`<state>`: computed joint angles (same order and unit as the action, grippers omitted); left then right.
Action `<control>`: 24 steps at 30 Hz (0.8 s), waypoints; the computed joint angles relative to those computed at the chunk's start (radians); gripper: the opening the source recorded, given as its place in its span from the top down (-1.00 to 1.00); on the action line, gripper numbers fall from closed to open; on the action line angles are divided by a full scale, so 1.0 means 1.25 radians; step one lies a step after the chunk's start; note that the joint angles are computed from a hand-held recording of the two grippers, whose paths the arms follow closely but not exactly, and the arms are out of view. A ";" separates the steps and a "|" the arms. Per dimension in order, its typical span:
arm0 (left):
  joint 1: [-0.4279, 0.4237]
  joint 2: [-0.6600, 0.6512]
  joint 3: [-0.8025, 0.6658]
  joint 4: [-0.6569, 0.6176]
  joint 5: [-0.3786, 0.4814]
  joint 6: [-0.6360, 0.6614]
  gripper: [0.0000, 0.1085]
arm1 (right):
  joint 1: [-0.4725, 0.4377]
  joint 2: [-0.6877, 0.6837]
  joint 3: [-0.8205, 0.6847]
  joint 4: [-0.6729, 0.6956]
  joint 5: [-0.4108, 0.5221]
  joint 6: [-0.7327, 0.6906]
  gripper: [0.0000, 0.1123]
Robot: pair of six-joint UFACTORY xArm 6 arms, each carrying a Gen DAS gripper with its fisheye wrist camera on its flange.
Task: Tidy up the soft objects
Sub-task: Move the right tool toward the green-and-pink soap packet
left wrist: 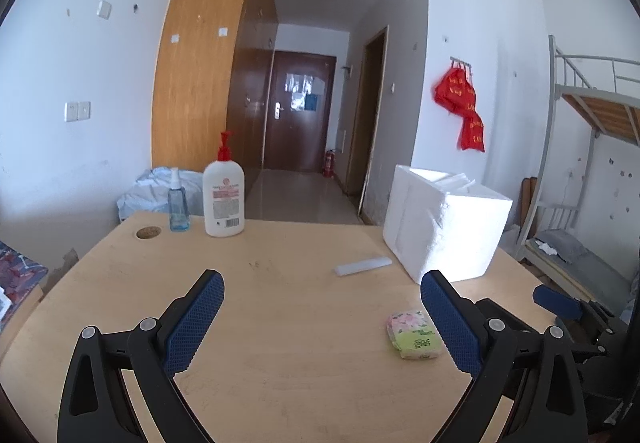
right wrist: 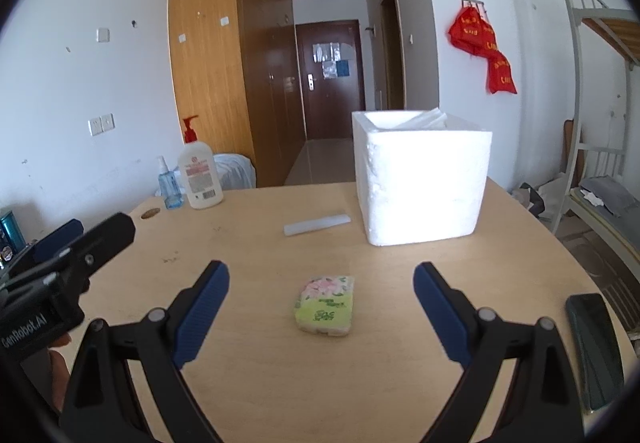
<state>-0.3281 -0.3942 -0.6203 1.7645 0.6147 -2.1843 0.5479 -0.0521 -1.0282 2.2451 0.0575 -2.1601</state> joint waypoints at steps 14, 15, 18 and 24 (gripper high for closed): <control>0.140 0.147 -0.130 0.027 -0.221 0.024 -0.82 | 0.025 0.079 -0.018 -0.360 -0.031 0.361 -0.70; 0.143 0.156 -0.138 0.024 -0.229 0.032 -0.82 | 0.025 0.084 -0.021 -0.371 -0.033 0.373 -0.70; 0.160 0.188 -0.170 0.013 -0.267 0.057 -0.82 | 0.023 0.094 -0.021 -0.441 -0.027 0.447 -0.70; 0.179 0.254 -0.232 -0.016 -0.309 0.115 -0.82 | 0.022 0.124 -0.029 -0.585 -0.017 0.585 -0.70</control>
<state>-0.1044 -0.0763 -0.9108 1.7451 0.2283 -2.0407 0.5752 0.1031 -1.0645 1.5140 0.0356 -1.4282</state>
